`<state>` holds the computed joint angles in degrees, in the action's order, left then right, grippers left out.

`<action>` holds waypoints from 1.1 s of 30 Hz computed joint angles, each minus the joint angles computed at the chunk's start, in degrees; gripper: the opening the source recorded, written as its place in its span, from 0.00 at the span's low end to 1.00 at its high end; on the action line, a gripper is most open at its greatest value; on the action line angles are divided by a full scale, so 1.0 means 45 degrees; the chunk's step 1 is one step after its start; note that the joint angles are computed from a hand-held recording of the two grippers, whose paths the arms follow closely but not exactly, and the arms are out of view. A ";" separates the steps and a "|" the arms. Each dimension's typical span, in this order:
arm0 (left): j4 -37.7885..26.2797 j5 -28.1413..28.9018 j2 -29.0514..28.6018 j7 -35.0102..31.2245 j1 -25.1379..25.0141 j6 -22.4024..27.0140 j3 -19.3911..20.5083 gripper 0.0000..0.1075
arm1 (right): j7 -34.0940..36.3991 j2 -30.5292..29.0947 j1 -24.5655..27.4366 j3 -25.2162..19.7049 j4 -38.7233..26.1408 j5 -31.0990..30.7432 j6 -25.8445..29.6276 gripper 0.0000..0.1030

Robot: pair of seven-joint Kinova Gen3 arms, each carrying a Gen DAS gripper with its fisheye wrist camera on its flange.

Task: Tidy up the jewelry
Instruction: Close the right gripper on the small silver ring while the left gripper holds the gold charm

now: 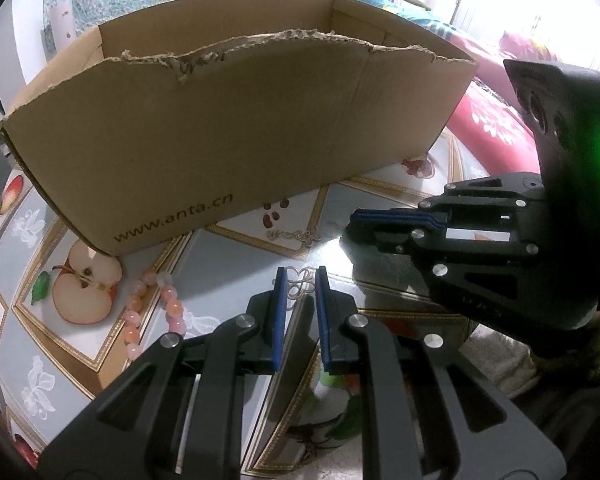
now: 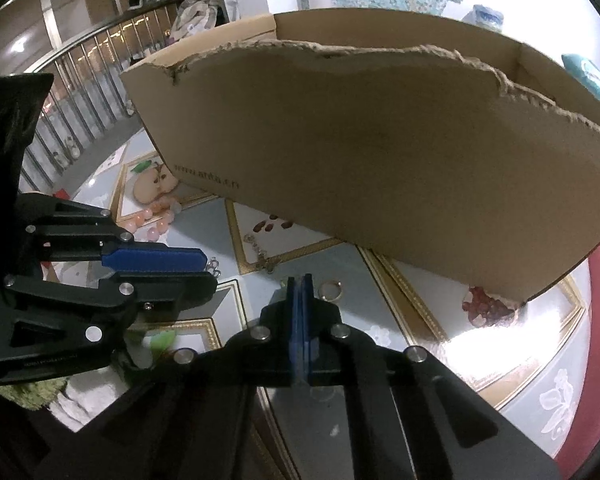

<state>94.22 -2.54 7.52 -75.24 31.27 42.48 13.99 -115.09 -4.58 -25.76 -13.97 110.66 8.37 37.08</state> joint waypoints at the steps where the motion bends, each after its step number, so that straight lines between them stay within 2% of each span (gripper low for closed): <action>1: 0.0002 -0.0026 -0.0002 0.0025 0.0015 0.0000 -0.0002 0.12 | 0.0002 -0.0020 0.0001 0.0011 0.0013 -0.0035 0.0017 0.02; 10: 0.0026 -0.0198 -0.0079 0.0192 0.0096 0.0030 0.0013 0.12 | 0.0287 -0.0163 -0.0003 0.0018 -0.0084 -0.0429 0.0115 0.02; 16: 0.0061 -0.0281 -0.0152 0.0331 0.0107 0.0068 0.0022 0.12 | -0.0308 0.0182 -0.0054 -0.0144 -0.0328 0.0246 0.0114 0.17; 26: 0.0039 -0.0157 -0.0093 0.0304 0.0014 0.0111 0.0013 0.12 | -0.0805 0.0793 -0.0630 -0.0138 -0.0583 0.1594 0.0012 0.15; 27: 0.0055 -0.0107 -0.0105 0.0256 -0.0019 0.0106 0.0005 0.12 | -0.0713 0.0828 -0.0656 -0.0092 -0.0603 0.1528 -0.0029 0.11; 33: 0.0044 0.0061 -0.0075 0.0081 -0.0139 0.0126 -0.0025 0.12 | -0.0546 0.0781 -0.0673 0.0061 -0.0513 0.1232 -0.0227 0.10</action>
